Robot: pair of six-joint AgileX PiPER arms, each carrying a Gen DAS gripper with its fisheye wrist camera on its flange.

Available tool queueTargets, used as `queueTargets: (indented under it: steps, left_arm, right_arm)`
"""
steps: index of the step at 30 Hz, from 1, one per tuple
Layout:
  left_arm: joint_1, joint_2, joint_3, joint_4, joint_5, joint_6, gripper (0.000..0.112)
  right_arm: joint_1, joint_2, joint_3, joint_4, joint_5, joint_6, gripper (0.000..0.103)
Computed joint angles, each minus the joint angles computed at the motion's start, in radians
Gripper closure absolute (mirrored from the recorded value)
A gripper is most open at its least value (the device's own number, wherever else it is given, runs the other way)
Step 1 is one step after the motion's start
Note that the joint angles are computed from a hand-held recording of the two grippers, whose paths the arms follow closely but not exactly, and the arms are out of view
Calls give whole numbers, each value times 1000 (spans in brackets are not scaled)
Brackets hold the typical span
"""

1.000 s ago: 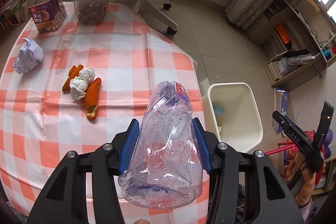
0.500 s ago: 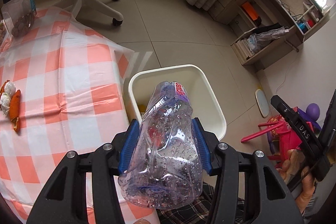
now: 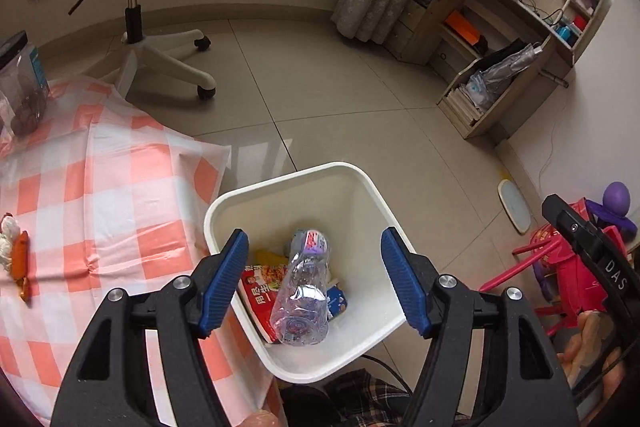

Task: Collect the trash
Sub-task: 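Move both grippers back over the table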

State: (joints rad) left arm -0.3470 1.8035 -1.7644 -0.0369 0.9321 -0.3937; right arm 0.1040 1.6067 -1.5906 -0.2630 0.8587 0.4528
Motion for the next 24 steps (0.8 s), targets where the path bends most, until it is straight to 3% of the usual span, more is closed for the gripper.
queueTargets:
  steps: [3, 6, 11, 16, 24]
  left_arm:
    - [-20, -51, 44, 168, -30, -132, 40]
    - [-60, -113, 110, 404, -57, -324, 27]
    - [-106, -162, 164, 666, -4, -519, 20]
    - [-96, -194, 213, 769, 42, -570, 19]
    - [20, -262, 271, 744, 46, -528, 19]
  right_arm:
    - [50, -7, 14, -100, -8, 75, 7]
    - [127, -10, 28, -253, -4, 184, 7]
    - [221, 27, -6, -359, 47, 246, 7]
    - [297, 60, -61, -362, 83, 275, 7]
    - [444, 144, -165, -399, 155, 301, 7]
